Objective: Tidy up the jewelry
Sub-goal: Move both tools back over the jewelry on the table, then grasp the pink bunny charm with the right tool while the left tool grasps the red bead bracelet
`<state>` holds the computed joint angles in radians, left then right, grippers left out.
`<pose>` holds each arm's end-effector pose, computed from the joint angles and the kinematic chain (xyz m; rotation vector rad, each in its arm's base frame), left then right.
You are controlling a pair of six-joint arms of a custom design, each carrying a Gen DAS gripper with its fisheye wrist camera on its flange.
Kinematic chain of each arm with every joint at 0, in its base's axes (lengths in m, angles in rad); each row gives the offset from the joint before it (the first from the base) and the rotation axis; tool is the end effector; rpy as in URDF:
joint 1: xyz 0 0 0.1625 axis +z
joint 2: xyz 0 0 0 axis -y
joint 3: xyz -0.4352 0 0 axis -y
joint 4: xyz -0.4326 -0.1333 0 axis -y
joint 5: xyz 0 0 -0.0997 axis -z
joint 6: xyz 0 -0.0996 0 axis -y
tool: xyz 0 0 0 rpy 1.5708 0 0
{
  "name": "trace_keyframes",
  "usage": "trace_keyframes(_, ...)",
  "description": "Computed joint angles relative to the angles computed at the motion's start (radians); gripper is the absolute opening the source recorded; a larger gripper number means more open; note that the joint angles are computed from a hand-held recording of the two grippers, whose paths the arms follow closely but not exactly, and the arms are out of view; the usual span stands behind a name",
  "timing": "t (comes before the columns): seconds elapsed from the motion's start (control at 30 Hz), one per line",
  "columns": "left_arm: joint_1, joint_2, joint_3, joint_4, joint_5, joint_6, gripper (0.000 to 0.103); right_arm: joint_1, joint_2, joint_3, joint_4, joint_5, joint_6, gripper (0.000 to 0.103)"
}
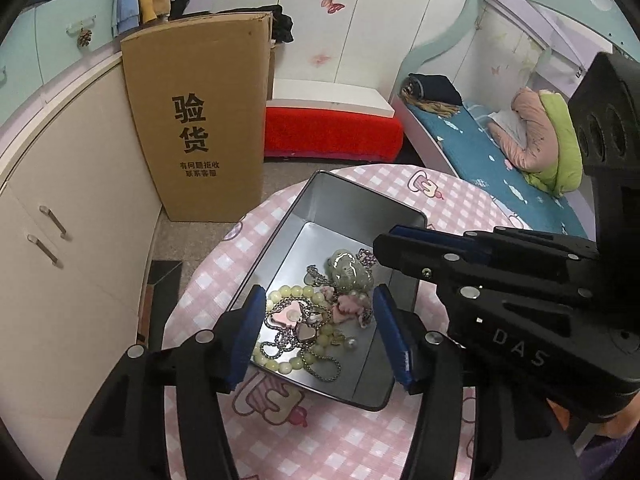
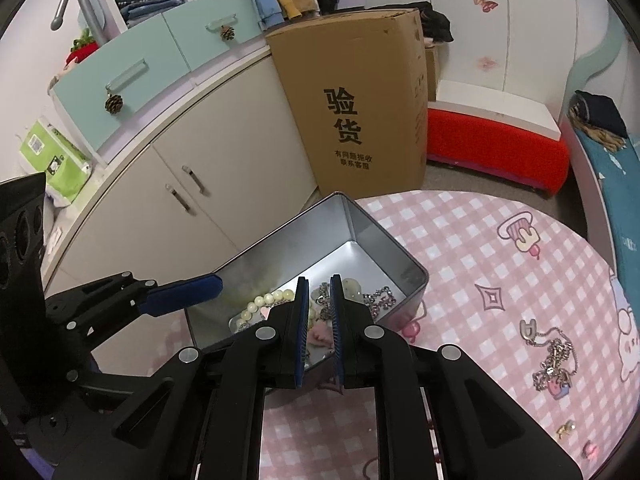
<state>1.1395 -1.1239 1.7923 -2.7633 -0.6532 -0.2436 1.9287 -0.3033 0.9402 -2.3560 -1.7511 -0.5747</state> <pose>-0.0764 -0.6740 0.2844 -0.0866 2.2868 -0.9452 0.4151 -0.7802 -0.0470 1.3045 -2.6356 0.1884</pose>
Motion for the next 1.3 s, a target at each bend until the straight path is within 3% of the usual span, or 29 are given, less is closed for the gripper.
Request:
trace_keyframes(0.27,-0.044,-0.008,0.022,-0.039,0.020,0.008,0.054,-0.011,-0.073,0.072,-0.057,0.027,-0.004,0.015)
trace_keyframes(0.3,-0.057,-0.007,0.027,-0.054,0.023,0.023,0.054,-0.015,-0.088,0.086,-0.073,0.026,-0.008,0.026)
trace_keyframes(0.33,-0.068,-0.003,0.029,-0.068,0.028,0.038,0.054,-0.021,-0.114,0.115,-0.107,0.028,-0.014,0.048)
trace_keyframes(0.37,-0.082,0.006,0.030,-0.086,0.033,0.056,0.054,-0.027,-0.136,0.142,-0.146,0.029,-0.020,0.057)
trace_keyframes(0.4,-0.095,0.017,0.028,-0.107,0.031,0.077,0.059,-0.033,-0.152,0.158,-0.171,0.029,-0.027,0.059)
trace_keyframes(0.53,-0.127,0.073,0.008,-0.161,-0.001,0.128,0.062,-0.069,-0.228,0.225,-0.234,0.022,-0.035,0.061)
trace_keyframes(0.8,-0.113,0.223,-0.100,-0.072,-0.012,0.120,0.069,-0.160,-0.342,0.333,-0.338,-0.041,-0.056,0.064)
trace_keyframes(1.07,-0.057,0.286,-0.132,0.041,-0.009,0.001,0.069,-0.226,-0.371,0.363,-0.358,-0.082,-0.067,0.064)
trace_keyframes(1.3,-0.044,0.286,-0.107,-0.006,0.007,0.003,0.070,-0.252,-0.365,0.363,-0.330,-0.074,-0.058,0.064)
